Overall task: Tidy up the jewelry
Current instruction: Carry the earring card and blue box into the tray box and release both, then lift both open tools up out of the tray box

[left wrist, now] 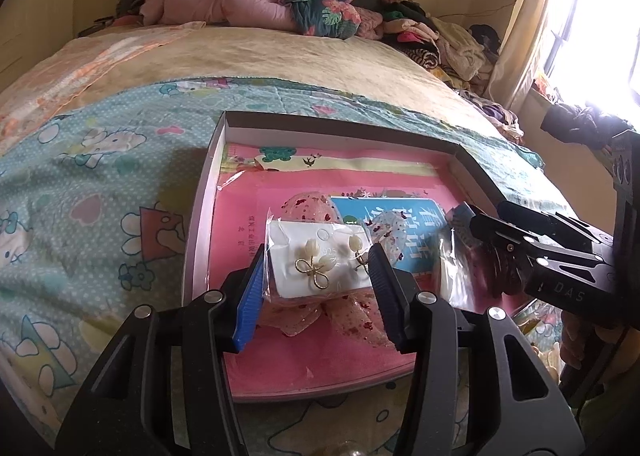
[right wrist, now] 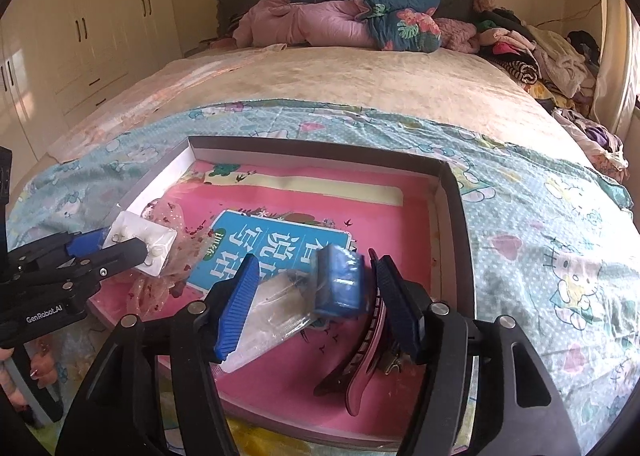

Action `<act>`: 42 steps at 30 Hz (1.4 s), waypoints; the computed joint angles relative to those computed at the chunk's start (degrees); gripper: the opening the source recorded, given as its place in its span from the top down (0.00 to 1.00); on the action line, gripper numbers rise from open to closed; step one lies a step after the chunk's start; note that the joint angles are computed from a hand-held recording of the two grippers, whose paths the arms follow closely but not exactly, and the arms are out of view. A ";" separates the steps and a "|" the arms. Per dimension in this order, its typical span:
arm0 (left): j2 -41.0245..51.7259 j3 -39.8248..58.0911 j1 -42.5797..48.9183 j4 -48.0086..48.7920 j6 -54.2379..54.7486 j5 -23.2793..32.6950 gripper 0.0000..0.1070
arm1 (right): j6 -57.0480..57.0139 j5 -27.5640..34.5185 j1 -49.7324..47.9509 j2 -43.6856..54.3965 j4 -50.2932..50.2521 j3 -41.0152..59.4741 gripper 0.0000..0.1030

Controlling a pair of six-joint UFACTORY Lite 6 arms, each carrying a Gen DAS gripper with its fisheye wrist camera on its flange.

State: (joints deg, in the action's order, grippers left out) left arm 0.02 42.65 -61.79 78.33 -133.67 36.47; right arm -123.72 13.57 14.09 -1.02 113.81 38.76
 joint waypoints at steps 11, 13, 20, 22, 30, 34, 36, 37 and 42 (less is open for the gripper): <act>0.05 1.47 -1.00 -1.76 1.81 2.03 0.47 | 7.31 2.08 -3.60 -9.02 -8.18 -6.04 0.33; -0.43 1.42 -1.61 -2.21 1.95 2.82 0.44 | 10.20 2.73 -4.67 -10.82 -11.48 -6.93 0.32; -2.00 1.81 -4.81 -3.92 1.63 6.66 0.31 | 19.79 5.50 -8.46 -17.55 -21.75 -9.72 0.27; -2.48 2.27 -6.12 -4.55 1.86 8.35 0.26 | 22.30 6.21 -9.57 -20.01 -24.39 -10.60 0.25; -2.92 5.04 -11.45 -6.06 2.78 14.22 0.17 | 31.41 10.48 -14.31 -29.56 -34.30 -13.71 0.21; -2.23 7.15 -14.18 -7.02 3.60 17.06 0.17 | 35.40 13.43 -17.19 -34.65 -38.94 -15.36 0.20; -2.05 7.82 -15.34 -7.23 3.66 18.15 0.16 | 36.87 15.70 -19.45 -37.08 -41.08 -16.07 0.20; -1.85 8.33 -15.97 -7.47 3.86 18.81 0.16 | 37.61 16.92 -20.64 -38.43 -42.12 -16.46 0.20; -1.16 9.91 -18.67 -8.17 4.11 21.15 0.16 | 39.41 22.79 -26.42 -43.69 -45.69 -18.09 0.19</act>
